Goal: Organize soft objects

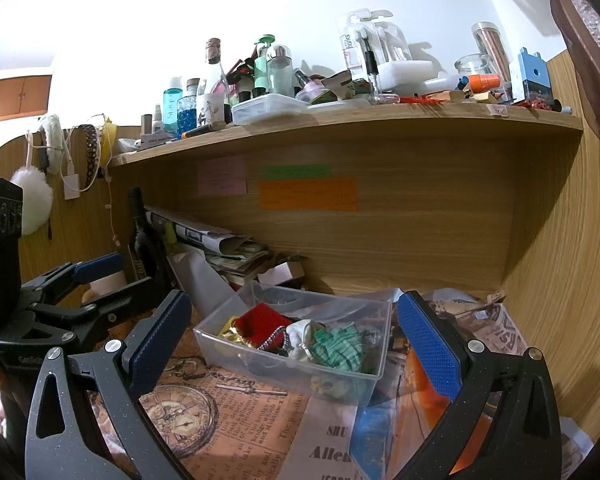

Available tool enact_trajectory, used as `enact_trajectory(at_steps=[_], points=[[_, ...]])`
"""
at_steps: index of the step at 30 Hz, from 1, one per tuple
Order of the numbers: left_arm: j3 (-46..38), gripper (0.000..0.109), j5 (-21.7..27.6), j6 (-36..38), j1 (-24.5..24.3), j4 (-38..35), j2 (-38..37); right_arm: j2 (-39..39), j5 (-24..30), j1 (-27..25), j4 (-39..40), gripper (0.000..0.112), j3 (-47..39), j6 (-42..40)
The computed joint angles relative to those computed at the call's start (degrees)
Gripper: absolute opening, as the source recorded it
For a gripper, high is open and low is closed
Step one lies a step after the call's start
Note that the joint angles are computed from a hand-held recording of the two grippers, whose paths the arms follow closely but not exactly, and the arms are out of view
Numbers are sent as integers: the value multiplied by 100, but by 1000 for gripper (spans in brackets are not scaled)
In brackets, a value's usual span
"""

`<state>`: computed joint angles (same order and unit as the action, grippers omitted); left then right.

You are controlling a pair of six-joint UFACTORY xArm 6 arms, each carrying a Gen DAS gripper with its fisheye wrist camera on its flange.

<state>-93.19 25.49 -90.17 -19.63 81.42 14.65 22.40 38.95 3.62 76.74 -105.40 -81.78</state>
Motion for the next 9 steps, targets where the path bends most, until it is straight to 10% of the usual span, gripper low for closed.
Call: enact_trajectory(at_steps=[9], points=[[-22,103,-113,145,79,-281,98,165,31,-22,-179,103,-160,266]])
